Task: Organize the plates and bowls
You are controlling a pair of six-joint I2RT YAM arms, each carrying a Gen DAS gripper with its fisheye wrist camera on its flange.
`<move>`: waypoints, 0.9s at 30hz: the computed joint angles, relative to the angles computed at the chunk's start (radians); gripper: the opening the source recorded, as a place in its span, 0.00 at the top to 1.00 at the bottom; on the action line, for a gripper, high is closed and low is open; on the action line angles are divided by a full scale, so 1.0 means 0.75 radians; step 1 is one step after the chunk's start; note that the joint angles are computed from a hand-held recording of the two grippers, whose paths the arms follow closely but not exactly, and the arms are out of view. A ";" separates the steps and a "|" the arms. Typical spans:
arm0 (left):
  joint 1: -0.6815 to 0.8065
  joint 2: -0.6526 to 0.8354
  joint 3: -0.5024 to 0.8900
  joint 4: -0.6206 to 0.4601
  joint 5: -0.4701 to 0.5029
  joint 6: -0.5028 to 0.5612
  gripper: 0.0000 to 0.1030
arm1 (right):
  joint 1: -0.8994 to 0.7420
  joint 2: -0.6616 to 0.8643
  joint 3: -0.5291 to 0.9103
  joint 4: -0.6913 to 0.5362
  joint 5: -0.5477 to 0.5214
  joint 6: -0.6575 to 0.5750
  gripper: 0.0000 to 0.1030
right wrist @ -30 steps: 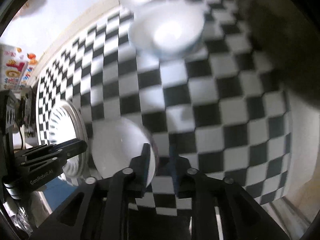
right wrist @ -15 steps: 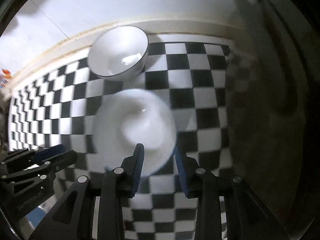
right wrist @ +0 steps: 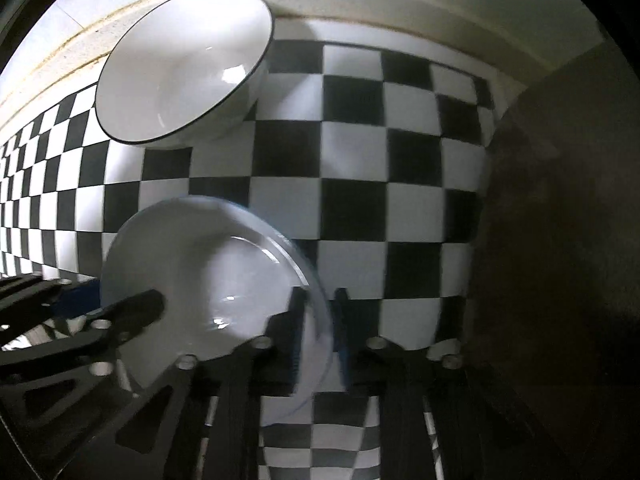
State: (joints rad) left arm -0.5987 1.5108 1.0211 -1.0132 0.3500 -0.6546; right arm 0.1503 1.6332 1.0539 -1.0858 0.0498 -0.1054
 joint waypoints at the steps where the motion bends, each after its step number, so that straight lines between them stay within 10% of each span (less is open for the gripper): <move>1: -0.003 -0.006 -0.007 0.013 0.006 -0.002 0.91 | -0.001 0.001 0.008 -0.003 -0.001 -0.004 0.87; 27: -0.255 -0.342 0.065 -0.251 -0.193 -0.208 0.91 | -0.147 -0.423 0.142 -0.452 -0.299 -0.073 0.93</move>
